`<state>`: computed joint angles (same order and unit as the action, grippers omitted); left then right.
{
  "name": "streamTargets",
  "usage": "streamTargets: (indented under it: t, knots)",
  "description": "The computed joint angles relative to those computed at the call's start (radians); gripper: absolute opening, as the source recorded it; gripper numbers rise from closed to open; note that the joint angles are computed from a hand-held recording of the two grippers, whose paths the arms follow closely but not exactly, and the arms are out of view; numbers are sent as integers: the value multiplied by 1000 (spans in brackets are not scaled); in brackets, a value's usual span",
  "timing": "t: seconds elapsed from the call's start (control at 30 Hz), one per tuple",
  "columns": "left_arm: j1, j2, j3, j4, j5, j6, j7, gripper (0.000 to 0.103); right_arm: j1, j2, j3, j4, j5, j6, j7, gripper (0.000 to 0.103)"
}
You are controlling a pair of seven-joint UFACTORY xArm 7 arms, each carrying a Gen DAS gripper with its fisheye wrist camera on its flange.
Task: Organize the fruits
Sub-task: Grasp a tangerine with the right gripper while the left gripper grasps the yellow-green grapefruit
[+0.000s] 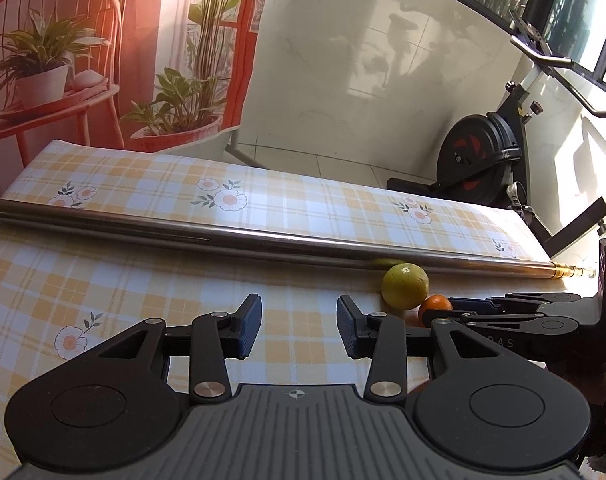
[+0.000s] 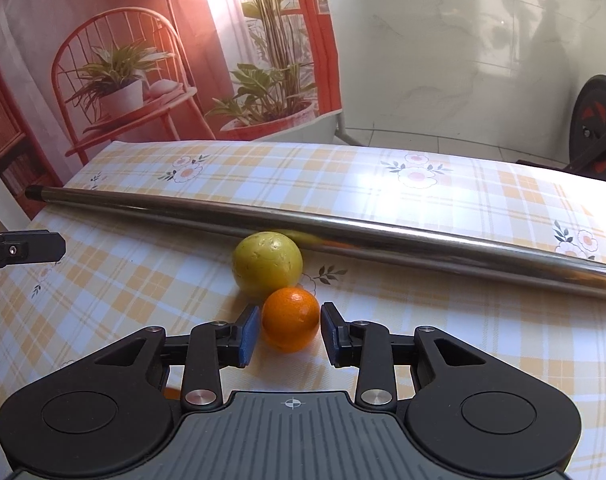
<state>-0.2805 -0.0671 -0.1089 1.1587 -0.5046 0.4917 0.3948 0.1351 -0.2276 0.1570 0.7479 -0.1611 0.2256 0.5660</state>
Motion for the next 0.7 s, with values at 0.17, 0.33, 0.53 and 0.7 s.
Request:
streamTargets:
  t: [0.17,0.33,0.53,0.7]
  knots:
    - [2,16,-2,15,1,20,-5,46,9,33,-10,29,7,18,-18,34]
    - [3,26,-8,27,0,29,1,49,15,42,-14,46,5,44,-32,32]
    - [3,55,-16,62,-14,56,24,49,13,1,-15,2,14,18,-7,32]
    - [-3,94,-36,100,-33,65,63,51,-23,-91,8,-81,14,-8,60,32]
